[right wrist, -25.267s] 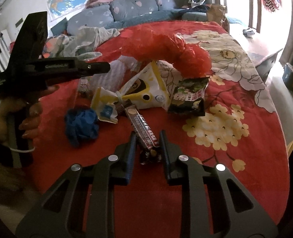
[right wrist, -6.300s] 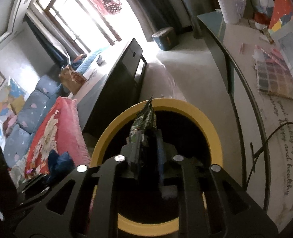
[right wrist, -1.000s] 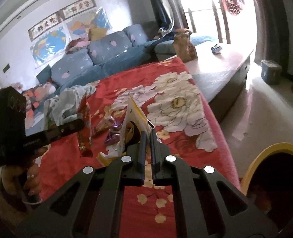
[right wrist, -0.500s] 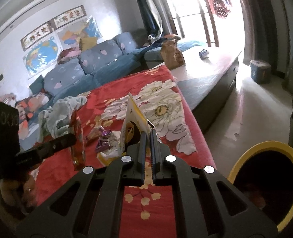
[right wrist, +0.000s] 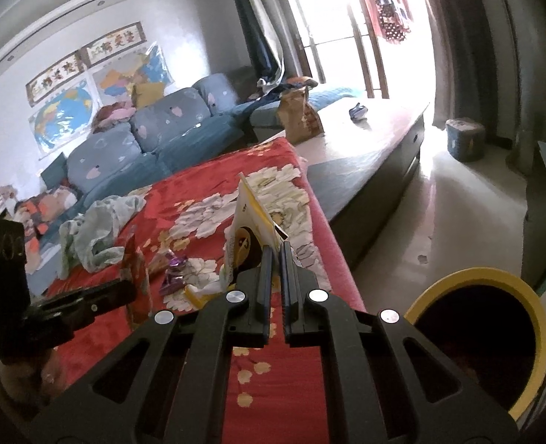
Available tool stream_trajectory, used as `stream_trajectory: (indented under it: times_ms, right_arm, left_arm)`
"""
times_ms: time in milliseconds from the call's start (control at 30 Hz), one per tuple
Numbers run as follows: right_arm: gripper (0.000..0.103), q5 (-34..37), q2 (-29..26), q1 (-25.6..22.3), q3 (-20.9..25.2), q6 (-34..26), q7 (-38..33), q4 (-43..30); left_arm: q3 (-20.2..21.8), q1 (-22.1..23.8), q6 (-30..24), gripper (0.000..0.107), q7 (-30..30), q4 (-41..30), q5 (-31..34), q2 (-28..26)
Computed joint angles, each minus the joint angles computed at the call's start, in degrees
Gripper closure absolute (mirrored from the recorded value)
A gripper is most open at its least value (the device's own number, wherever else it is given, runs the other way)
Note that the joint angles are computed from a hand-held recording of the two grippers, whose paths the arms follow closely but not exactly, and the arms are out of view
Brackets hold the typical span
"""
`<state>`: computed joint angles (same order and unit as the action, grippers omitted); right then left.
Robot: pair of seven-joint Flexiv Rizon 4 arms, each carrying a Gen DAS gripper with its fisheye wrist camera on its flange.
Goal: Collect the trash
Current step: 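Carry the red packet and chip bag in both tools over the bin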
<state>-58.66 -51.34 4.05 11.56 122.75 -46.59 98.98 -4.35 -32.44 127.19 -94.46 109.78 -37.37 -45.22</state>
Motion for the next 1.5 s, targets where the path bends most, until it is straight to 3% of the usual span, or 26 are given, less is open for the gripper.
stream_trajectory:
  times_ms: [500,1000,1500]
  right_arm:
    - [0.101,6.57,0.69,-0.72,-0.73,0.50,-1.72,0.99]
    - [0.101,14.73,0.55,-2.11,-1.14,-0.51,-3.38,1.45]
    - [0.101,30.76,0.69,1.47,-5.73,-1.28,-10.56,2.04]
  left_arm:
    - [1.13,-2.53,-4.08,0.095,4.08,-5.24,-0.54,-1.97]
    - [4.82,-6.89,-12.15,0.095,8.36,-13.79,-1.21,-5.81]
    - [11.56,-10.50,-23.98,0.095,4.69,-24.73,4.47,-11.19]
